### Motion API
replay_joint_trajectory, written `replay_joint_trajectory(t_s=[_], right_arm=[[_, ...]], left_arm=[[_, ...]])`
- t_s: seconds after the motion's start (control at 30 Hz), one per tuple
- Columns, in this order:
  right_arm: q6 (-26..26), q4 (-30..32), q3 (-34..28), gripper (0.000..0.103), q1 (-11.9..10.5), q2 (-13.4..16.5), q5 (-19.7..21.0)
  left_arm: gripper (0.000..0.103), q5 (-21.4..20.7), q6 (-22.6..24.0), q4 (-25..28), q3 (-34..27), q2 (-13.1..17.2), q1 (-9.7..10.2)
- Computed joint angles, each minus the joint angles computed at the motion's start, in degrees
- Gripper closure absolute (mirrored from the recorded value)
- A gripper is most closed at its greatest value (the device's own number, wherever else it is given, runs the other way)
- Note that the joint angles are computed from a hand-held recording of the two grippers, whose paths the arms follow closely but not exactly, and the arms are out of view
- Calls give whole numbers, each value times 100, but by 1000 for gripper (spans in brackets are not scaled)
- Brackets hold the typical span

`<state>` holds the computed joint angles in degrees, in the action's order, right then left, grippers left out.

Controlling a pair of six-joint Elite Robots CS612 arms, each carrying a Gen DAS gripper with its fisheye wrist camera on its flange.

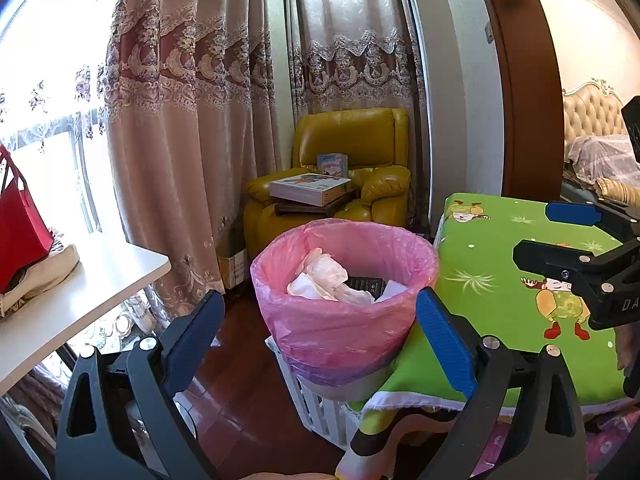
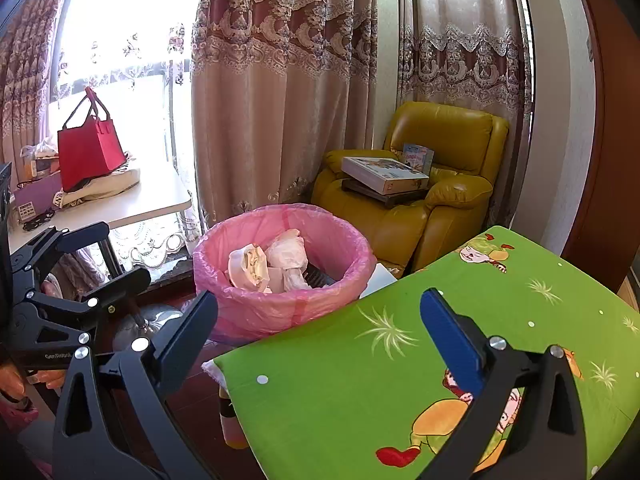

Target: Collect trash

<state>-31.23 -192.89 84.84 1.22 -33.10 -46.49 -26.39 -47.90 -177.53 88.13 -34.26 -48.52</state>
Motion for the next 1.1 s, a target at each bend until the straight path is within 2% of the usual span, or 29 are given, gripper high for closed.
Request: replay_joint_trajectory(t_s=[1.1], right_arm=[[92, -23, -29, 5, -8, 31, 28]], left_arm=[[13, 32, 40, 52, -50, 24, 2]])
